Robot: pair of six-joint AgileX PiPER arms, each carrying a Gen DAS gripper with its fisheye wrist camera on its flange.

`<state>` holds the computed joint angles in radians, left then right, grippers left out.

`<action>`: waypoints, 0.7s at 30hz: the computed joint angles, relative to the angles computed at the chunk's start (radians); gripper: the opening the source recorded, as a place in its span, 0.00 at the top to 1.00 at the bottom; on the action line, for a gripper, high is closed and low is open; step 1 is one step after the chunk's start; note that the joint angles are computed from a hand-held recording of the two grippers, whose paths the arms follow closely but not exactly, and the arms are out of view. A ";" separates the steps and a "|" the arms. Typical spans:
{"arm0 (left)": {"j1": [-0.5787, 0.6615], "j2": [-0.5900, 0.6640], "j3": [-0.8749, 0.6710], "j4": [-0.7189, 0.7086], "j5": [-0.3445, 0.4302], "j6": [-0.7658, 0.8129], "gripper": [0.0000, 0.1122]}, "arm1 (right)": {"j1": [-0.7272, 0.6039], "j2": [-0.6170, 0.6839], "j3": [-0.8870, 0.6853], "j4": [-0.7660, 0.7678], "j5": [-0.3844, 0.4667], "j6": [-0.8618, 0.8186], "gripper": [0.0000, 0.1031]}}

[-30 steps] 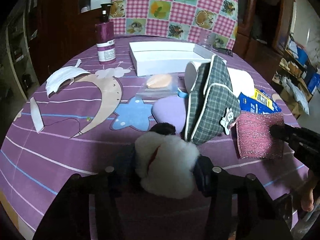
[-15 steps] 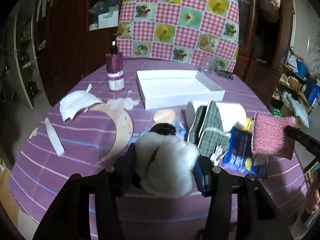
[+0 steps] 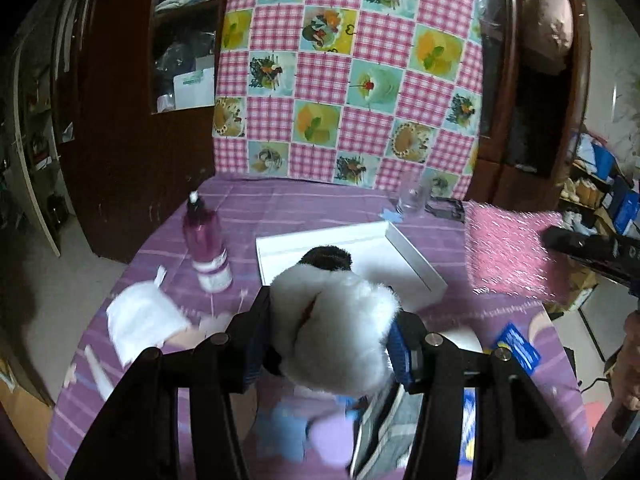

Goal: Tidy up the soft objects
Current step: 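Lift the plush dog and pink sponge and carry both toward the white box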

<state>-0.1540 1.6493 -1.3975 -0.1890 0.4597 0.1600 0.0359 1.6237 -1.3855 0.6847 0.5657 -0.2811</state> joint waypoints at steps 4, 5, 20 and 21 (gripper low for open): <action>-0.017 0.137 -0.160 0.061 -0.002 -0.098 0.54 | -0.013 0.182 -0.212 0.060 0.022 -0.010 0.84; -0.014 0.165 -0.190 0.046 0.001 -0.096 0.54 | -0.016 0.219 -0.253 0.076 0.027 -0.013 0.84; 0.004 0.630 -0.671 0.076 0.246 -0.174 0.54 | 0.035 0.719 -0.803 -0.316 0.308 0.187 0.84; 0.004 0.639 -0.672 0.081 0.255 -0.176 0.54 | 0.054 0.728 -0.814 -0.404 0.308 0.229 0.84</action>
